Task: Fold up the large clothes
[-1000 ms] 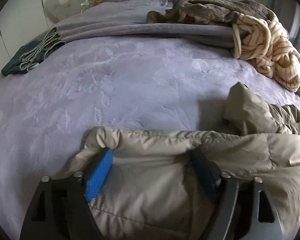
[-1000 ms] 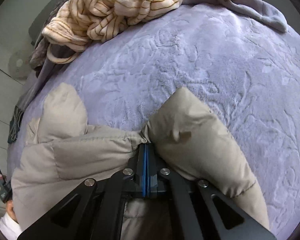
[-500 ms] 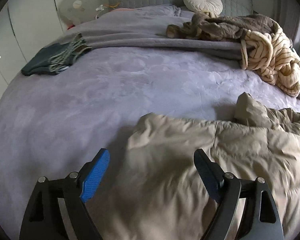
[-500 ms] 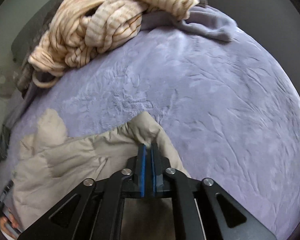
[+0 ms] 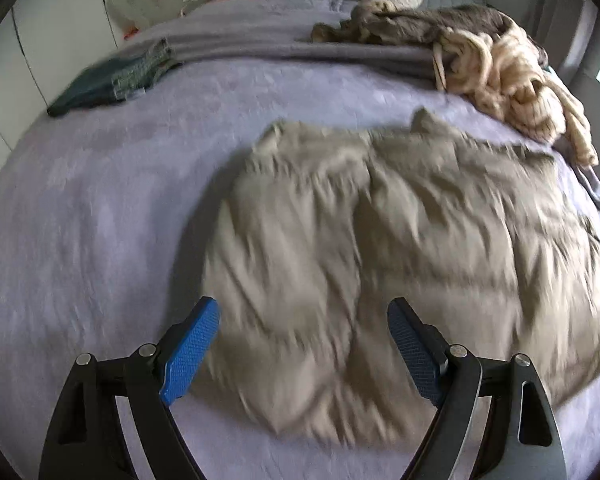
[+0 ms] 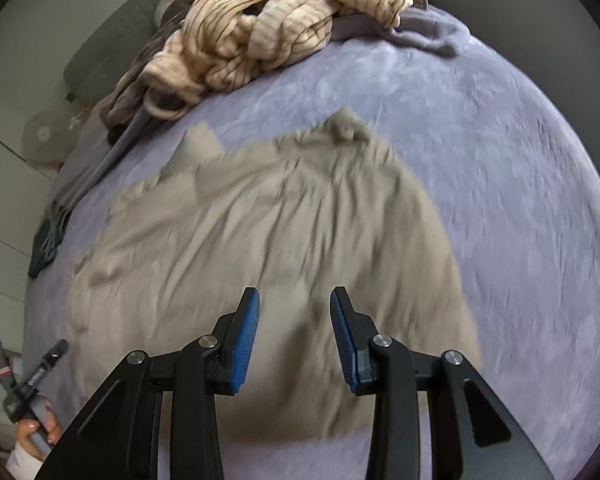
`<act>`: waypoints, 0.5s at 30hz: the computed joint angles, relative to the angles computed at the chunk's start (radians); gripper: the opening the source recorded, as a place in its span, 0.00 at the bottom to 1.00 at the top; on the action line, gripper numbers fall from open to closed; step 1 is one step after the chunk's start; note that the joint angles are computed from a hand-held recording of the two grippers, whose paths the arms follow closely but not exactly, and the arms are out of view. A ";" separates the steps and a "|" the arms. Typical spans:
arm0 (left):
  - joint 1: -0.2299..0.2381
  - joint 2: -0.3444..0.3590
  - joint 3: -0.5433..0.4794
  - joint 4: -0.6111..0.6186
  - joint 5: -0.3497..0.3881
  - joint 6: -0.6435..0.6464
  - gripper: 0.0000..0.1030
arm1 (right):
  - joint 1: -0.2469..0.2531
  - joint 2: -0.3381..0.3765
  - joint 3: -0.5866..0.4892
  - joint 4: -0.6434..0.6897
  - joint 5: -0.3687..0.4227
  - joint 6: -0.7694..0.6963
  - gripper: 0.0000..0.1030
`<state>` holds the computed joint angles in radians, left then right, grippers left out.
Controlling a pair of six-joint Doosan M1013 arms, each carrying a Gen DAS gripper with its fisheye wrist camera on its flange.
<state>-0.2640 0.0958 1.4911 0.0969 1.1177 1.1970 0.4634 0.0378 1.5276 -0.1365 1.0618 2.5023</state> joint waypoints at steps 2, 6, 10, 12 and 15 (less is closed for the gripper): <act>0.001 -0.012 0.018 -0.035 0.017 -0.002 0.85 | 0.014 -0.017 0.022 0.027 -0.002 0.023 0.39; -0.006 -0.040 0.037 -0.044 0.023 -0.031 0.85 | 0.040 -0.036 0.045 0.038 -0.004 0.047 0.39; -0.025 -0.026 0.007 -0.082 -0.075 0.023 0.85 | 0.055 -0.009 0.011 0.043 -0.061 -0.021 0.37; -0.039 0.007 -0.021 -0.095 -0.104 0.040 0.85 | 0.054 0.025 -0.021 0.052 -0.097 -0.061 0.33; -0.059 0.060 -0.063 -0.059 -0.158 0.015 0.85 | 0.052 0.092 -0.091 0.045 -0.131 -0.109 0.33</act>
